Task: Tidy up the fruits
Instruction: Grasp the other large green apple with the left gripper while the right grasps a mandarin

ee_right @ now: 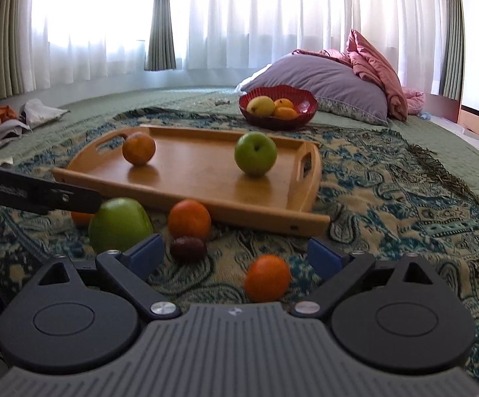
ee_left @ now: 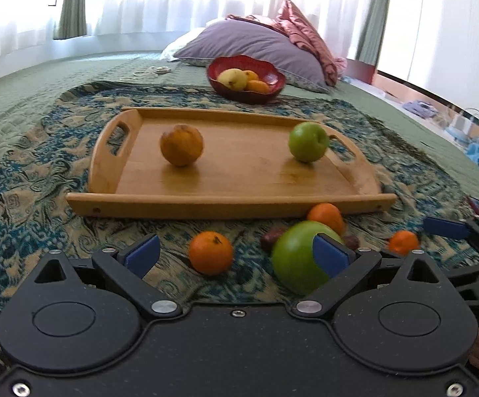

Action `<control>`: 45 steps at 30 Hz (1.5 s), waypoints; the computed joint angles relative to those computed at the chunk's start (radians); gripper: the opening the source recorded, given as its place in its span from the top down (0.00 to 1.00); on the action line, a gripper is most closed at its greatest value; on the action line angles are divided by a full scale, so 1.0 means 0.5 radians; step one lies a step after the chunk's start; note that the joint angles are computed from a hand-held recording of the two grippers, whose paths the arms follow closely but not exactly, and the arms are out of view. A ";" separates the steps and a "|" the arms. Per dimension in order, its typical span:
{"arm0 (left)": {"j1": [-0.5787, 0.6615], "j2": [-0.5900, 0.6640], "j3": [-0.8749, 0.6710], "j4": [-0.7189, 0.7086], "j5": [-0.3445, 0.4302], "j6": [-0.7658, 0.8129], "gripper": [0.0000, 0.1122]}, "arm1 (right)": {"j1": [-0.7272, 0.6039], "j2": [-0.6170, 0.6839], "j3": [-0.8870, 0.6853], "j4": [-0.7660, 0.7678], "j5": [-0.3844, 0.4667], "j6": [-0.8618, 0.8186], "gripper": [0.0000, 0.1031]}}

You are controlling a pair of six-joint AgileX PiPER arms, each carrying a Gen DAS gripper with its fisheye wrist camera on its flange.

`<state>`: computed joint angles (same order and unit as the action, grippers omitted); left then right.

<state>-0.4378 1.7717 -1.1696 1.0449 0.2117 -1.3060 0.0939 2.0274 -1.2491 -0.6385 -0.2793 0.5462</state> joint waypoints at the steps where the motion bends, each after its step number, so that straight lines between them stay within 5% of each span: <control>1: -0.010 -0.007 0.008 -0.003 -0.008 0.001 0.12 | 0.004 0.003 0.008 0.051 0.001 -0.066 0.03; 6: -0.070 -0.022 0.034 0.024 -0.073 -0.055 0.12 | -0.002 0.039 0.099 0.298 -0.174 -0.372 0.05; 18: -0.280 0.165 -0.124 0.472 0.126 -0.596 0.21 | 0.025 0.102 0.231 0.820 -0.421 -0.809 0.23; 28: -0.365 0.329 -0.282 0.406 0.291 -0.481 0.41 | 0.078 0.130 0.217 1.064 -0.406 -1.085 0.31; 39: -0.403 0.393 -0.314 0.550 0.408 -0.594 0.49 | 0.080 0.135 0.216 1.074 -0.399 -1.090 0.45; 45: -0.365 0.402 -0.316 0.479 0.348 -0.559 0.49 | 0.087 0.136 0.216 1.133 -0.399 -1.129 0.49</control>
